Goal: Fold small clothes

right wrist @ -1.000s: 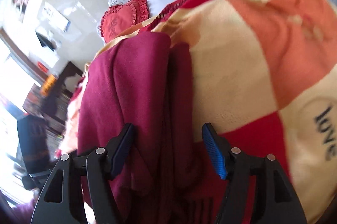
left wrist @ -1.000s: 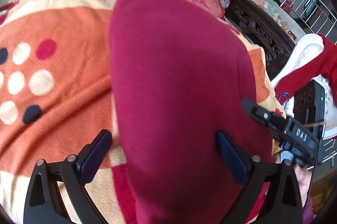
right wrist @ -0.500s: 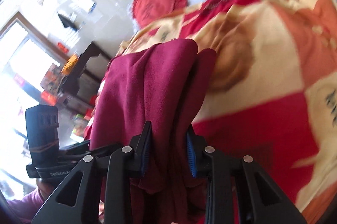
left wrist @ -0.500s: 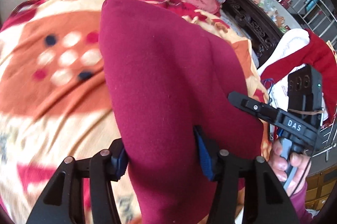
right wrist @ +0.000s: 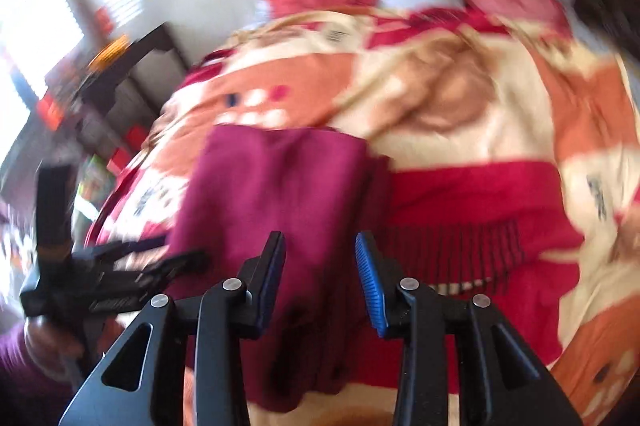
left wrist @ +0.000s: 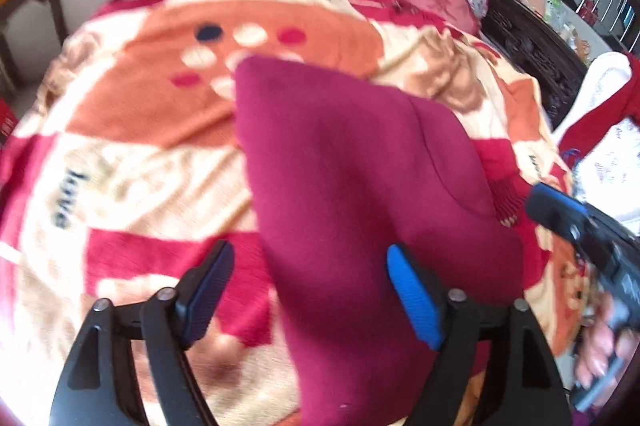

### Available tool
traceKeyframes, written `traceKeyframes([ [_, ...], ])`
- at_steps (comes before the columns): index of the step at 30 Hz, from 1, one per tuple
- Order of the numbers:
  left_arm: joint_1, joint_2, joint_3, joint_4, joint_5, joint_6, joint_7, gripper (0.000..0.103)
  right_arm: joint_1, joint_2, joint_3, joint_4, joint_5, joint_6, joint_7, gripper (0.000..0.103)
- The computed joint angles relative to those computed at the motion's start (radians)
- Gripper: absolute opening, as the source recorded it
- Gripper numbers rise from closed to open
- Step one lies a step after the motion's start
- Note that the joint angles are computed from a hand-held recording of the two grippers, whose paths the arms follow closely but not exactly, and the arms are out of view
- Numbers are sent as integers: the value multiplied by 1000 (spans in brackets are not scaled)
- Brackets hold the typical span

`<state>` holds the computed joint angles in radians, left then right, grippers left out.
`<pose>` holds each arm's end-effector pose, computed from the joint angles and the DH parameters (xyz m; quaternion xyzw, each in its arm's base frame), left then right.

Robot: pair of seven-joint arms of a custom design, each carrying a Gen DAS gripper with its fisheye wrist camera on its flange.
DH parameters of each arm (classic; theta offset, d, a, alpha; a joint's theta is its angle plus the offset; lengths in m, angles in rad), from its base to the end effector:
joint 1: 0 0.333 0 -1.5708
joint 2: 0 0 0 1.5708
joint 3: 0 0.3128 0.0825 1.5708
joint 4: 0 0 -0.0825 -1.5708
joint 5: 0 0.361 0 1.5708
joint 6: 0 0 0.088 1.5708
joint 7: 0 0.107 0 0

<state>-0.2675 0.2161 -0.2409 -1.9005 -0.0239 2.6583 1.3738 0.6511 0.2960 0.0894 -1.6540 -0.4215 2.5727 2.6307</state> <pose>0.5544 -0.2968 0.4612 -0.5813 0.7669 -0.2588 0.0842 0.4944 0.4511 0.5151 -0.6497 0.6816 -0.1143 0.3167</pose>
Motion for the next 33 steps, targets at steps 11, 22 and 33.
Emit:
traceKeyframes([
  [11,-29,-57,41,-83,187,84,-174,87,74,71,-14,54,-58,-188,26,8],
  [22,-21,-130,26,-140,277,134,-258,87,102,15,-4,68,-158,-222,193,21],
  [33,-14,-196,15,-188,387,172,-352,87,122,23,9,126,-224,-304,265,27],
])
